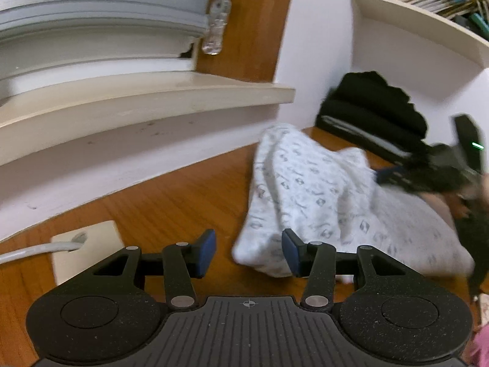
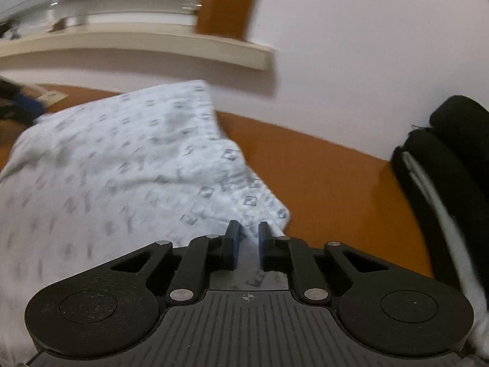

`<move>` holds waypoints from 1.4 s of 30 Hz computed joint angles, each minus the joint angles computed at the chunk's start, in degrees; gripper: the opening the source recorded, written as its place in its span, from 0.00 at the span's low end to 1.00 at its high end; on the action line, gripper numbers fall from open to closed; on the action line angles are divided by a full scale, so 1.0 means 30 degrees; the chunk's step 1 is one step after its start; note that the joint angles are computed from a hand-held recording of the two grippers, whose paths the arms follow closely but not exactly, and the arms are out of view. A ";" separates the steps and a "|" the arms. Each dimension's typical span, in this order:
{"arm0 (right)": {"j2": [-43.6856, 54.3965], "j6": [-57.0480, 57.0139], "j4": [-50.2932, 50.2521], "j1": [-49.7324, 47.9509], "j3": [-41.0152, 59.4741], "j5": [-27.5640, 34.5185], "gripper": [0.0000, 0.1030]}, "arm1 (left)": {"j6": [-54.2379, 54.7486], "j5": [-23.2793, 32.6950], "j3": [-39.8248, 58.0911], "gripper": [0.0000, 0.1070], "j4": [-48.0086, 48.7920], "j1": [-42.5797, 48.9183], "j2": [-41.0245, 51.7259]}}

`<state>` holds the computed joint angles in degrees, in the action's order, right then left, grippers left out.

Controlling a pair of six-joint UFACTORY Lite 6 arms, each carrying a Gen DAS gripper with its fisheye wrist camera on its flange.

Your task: Fold clothes

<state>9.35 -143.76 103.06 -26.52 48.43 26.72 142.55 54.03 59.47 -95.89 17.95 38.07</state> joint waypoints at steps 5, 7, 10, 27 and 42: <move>0.2880 0.0625 0.0494 -0.0441 0.3848 -0.1026 0.25 | 0.0666 -0.1097 -0.0745 0.48 -0.0294 -0.1399 -0.1083; 0.1400 0.0362 0.0761 -0.1248 0.2682 -0.0231 0.25 | 0.1340 -0.1432 -0.1130 0.52 -0.0422 -0.1763 -0.1411; -0.2047 0.1410 -0.0494 -0.3199 -0.0328 0.2178 0.28 | 0.2950 -0.1875 -0.1958 0.56 -0.0450 -0.2136 -0.2051; -2.2210 1.1693 -1.1138 -0.2119 -1.3672 0.3173 0.46 | 0.6716 -0.1612 -0.3480 0.24 0.0686 -0.1879 -0.2946; -2.1145 0.5949 -0.7456 0.0660 -1.5462 0.0052 0.51 | 0.9969 -0.3051 -0.3674 0.13 -0.3970 -0.4667 -0.2573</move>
